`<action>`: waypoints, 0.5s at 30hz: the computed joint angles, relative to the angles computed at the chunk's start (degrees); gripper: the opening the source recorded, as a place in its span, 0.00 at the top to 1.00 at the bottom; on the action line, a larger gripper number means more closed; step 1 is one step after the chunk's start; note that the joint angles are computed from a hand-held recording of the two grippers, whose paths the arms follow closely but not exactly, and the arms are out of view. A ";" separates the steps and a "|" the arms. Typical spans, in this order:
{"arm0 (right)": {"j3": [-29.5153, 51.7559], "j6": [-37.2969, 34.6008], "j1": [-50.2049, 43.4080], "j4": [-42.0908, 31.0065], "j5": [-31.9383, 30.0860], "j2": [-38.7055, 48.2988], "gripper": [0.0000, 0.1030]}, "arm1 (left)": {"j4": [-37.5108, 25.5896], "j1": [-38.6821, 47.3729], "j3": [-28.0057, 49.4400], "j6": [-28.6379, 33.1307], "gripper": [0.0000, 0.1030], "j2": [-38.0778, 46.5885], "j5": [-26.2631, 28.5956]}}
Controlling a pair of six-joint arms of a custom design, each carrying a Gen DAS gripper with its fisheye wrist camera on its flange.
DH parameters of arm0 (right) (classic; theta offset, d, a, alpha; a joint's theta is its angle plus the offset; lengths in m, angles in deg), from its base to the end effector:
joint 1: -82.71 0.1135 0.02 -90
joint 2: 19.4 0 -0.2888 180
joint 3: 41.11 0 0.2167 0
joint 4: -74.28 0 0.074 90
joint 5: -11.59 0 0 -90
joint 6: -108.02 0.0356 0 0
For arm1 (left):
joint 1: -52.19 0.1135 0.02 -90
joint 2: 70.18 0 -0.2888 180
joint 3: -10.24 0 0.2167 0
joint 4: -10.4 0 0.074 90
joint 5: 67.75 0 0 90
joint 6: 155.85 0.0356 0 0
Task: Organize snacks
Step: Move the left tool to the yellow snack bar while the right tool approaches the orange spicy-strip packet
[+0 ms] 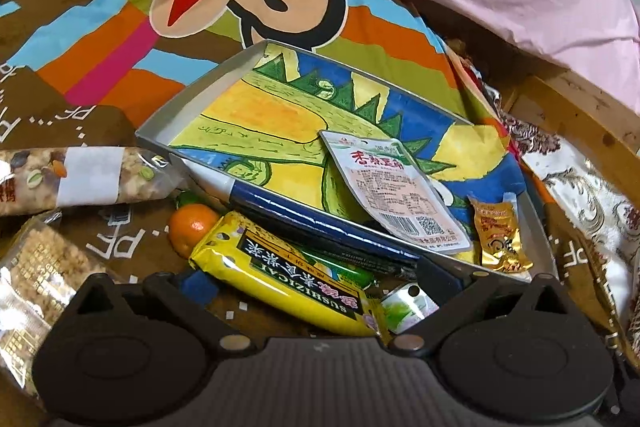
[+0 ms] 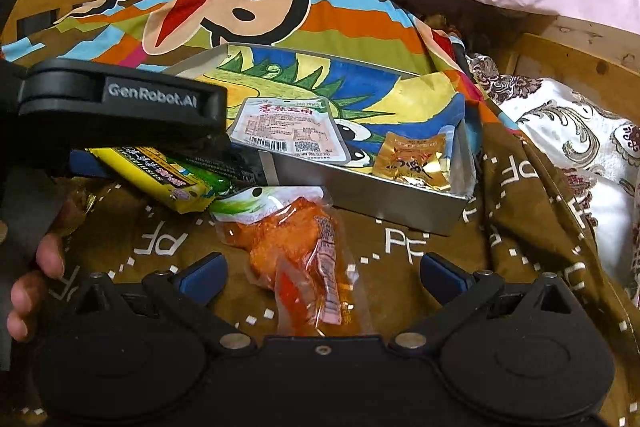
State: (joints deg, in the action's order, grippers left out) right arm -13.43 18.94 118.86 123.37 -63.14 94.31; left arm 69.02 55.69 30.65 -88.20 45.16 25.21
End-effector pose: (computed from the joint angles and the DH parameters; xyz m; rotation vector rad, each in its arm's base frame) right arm 0.1975 0.1327 0.0966 -0.5219 2.1270 0.0691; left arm 0.2130 0.0112 0.0937 -0.4670 2.1642 -0.2399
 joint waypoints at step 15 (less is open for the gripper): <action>0.65 -0.39 -0.15 0.81 -0.10 1.26 0.01 | 8.62 -0.16 -3.12 -1.79 0.01 3.68 0.47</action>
